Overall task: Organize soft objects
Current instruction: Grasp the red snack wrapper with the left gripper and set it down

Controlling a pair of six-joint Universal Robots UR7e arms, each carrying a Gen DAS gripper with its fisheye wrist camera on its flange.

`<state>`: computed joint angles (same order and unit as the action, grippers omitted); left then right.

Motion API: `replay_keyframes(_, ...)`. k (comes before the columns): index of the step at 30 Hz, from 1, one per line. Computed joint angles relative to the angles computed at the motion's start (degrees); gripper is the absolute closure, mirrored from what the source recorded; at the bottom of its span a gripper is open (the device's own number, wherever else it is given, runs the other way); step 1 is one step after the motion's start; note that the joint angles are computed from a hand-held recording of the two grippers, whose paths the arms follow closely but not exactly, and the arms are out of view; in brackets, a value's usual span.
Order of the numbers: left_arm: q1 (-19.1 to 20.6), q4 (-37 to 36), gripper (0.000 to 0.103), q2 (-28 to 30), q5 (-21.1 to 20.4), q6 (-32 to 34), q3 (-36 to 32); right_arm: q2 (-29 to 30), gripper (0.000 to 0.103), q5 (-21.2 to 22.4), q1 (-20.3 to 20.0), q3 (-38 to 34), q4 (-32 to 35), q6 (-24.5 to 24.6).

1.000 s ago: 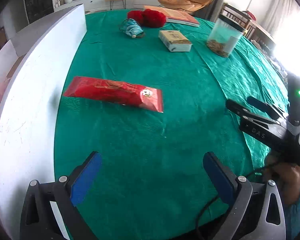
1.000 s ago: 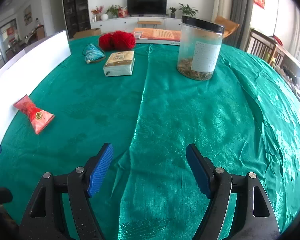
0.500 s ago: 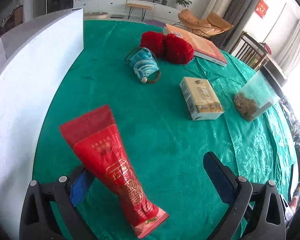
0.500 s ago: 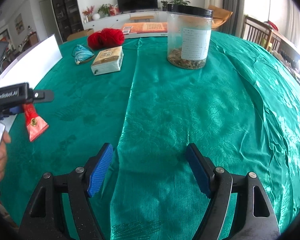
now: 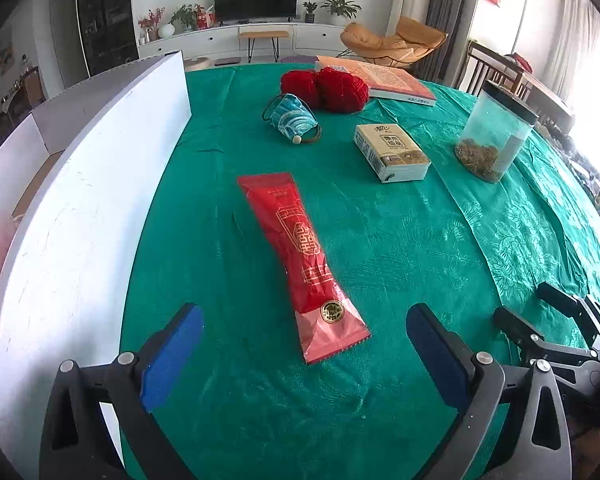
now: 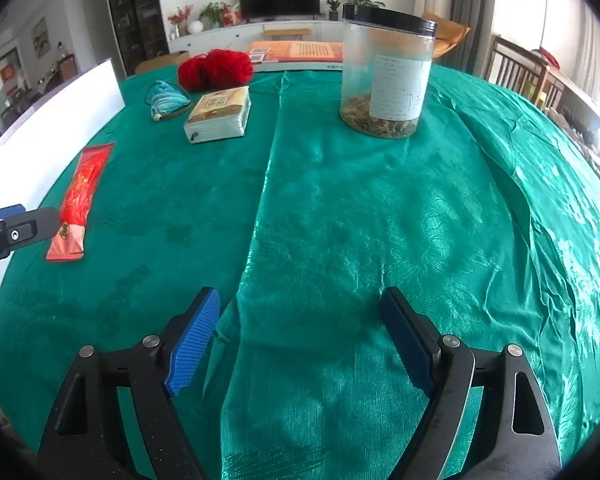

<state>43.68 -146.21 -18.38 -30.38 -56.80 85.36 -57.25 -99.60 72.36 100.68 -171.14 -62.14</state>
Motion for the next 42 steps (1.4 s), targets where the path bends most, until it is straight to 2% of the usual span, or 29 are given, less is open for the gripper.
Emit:
replay_keyframes(8,1.57,1.75,0.002,1.01,-1.62,-3.15,-0.18,0.05,0.017,-0.14,0.03,-0.12,0.1,-0.21)
replay_keyframes(12,1.54,5.85,0.001,1.66,0.94,-4.09,-0.96,0.05,0.017,-0.13,0.02,-0.13,0.12,-0.21)
replay_keyframes(16,1.47,0.56,0.0,2.16,2.77,-0.65,0.39,0.04,0.016,-0.11,0.01,-0.13,0.18,-0.22)
replay_keyframes(34,1.68,0.41,0.0,2.33,2.82,0.0,-0.13,0.08,0.016,-0.14,0.03,-0.1,0.06,-0.2)
replay_keyframes(37,2.07,0.76,0.0,1.54,0.94,1.48,-0.01,0.07,0.016,-0.13,0.03,-0.1,0.06,-0.21)
replay_keyframes(39,2.4,4.09,0.0,0.21,-0.54,-2.32,0.18,0.09,0.016,-0.15,0.05,-0.09,0.03,-0.19)
replay_keyframes(42,2.63,-3.26,0.0,-0.82,-1.75,-2.07,2.73,0.09,0.015,-0.15,0.04,-0.1,0.1,-0.24)
